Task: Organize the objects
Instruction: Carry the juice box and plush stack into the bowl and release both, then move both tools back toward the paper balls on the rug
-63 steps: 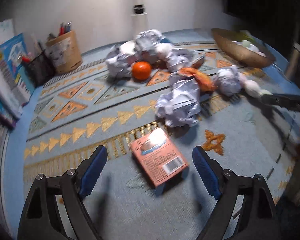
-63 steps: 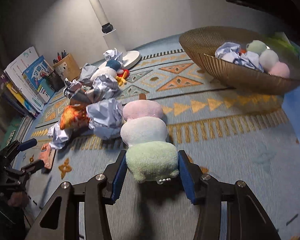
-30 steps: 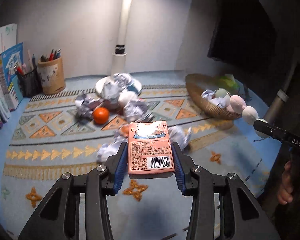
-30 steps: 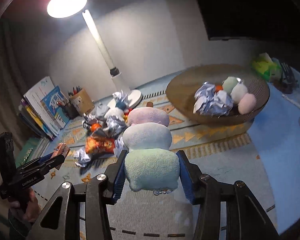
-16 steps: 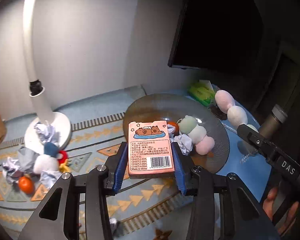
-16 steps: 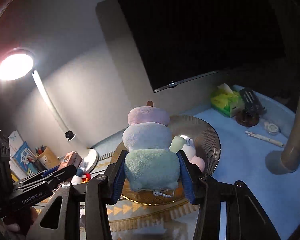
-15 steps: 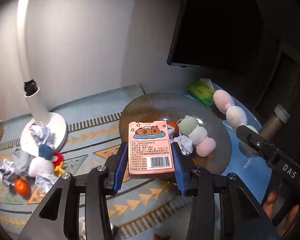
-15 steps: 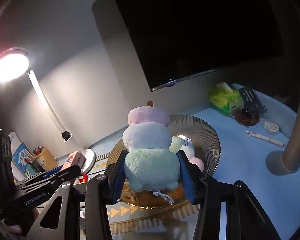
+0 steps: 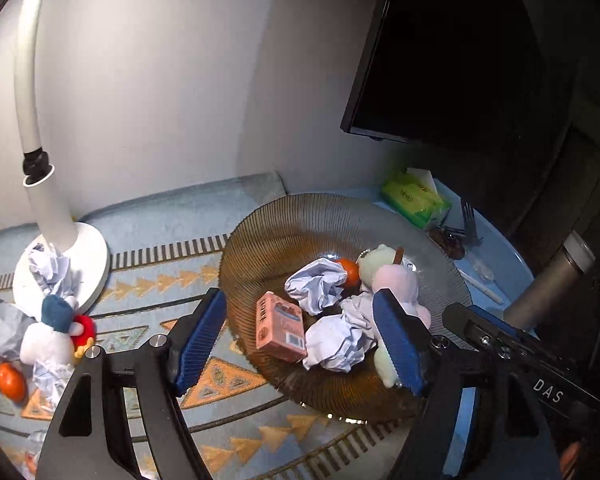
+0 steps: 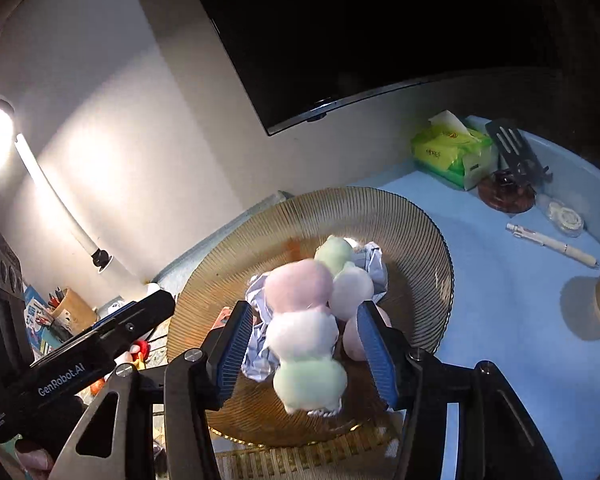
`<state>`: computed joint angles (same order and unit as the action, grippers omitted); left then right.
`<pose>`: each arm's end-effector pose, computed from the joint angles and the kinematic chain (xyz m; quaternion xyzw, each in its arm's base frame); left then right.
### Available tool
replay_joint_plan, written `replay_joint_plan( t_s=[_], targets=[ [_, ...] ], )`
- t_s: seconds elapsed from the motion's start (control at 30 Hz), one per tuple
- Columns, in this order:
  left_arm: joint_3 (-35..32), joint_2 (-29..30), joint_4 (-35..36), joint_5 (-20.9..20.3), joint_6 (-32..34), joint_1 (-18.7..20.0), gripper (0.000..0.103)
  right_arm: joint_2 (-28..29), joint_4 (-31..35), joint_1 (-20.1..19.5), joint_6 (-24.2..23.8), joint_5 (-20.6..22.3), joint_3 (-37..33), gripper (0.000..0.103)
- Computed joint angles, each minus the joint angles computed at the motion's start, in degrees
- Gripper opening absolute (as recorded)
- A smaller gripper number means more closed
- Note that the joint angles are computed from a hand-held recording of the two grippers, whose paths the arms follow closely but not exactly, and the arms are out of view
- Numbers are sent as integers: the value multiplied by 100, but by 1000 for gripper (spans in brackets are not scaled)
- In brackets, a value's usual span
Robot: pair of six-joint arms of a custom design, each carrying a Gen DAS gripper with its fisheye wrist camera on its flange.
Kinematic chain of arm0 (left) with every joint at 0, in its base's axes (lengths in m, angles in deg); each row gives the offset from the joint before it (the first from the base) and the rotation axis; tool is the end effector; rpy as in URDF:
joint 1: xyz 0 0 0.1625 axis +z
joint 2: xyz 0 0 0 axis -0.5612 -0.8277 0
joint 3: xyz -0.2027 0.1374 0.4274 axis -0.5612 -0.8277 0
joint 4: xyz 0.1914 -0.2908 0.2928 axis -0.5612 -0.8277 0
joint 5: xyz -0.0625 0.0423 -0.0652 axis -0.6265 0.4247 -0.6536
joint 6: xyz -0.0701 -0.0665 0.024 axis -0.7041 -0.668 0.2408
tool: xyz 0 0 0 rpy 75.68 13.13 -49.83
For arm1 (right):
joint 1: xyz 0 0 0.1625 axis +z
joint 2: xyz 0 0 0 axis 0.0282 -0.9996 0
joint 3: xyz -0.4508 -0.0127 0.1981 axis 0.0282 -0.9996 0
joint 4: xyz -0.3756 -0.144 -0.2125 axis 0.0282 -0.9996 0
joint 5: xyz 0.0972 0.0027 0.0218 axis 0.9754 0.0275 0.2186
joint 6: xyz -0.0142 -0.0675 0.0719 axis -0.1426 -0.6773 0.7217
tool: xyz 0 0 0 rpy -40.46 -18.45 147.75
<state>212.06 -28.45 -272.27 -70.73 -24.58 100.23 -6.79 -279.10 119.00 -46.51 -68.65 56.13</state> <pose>-0.0003 -0.4806 0.3636 0.1230 0.8660 -0.4176 0.2460 0.4046 -0.5087 -0.0249 0.1906 -0.9060 0.3537 0.1331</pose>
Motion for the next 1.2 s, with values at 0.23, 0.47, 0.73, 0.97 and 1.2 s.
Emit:
replay_joint_plan(
  t_s=[0.23, 0.47, 0.73, 0.97, 1.2],
  targets=[
    [699, -1376, 228, 506, -286, -596, 74, -33, 101, 515, -128, 152, 213, 53],
    [1391, -3643, 1412, 2213, -601, -1692, 102, 300, 296, 1049, -289, 290, 116, 55],
    [1853, -4818, 1439, 2740, -38, -521, 102, 1046, 528, 1121, -158, 480, -104, 59],
    [1823, -3700, -377, 909, 597, 1632, 96, 1487, 357, 1126, -482, 268, -255, 60],
    [1789, -3709, -219, 363, 634, 1901, 97, 1443, 316, 1014, -415, 510, -197, 77]
  ],
)
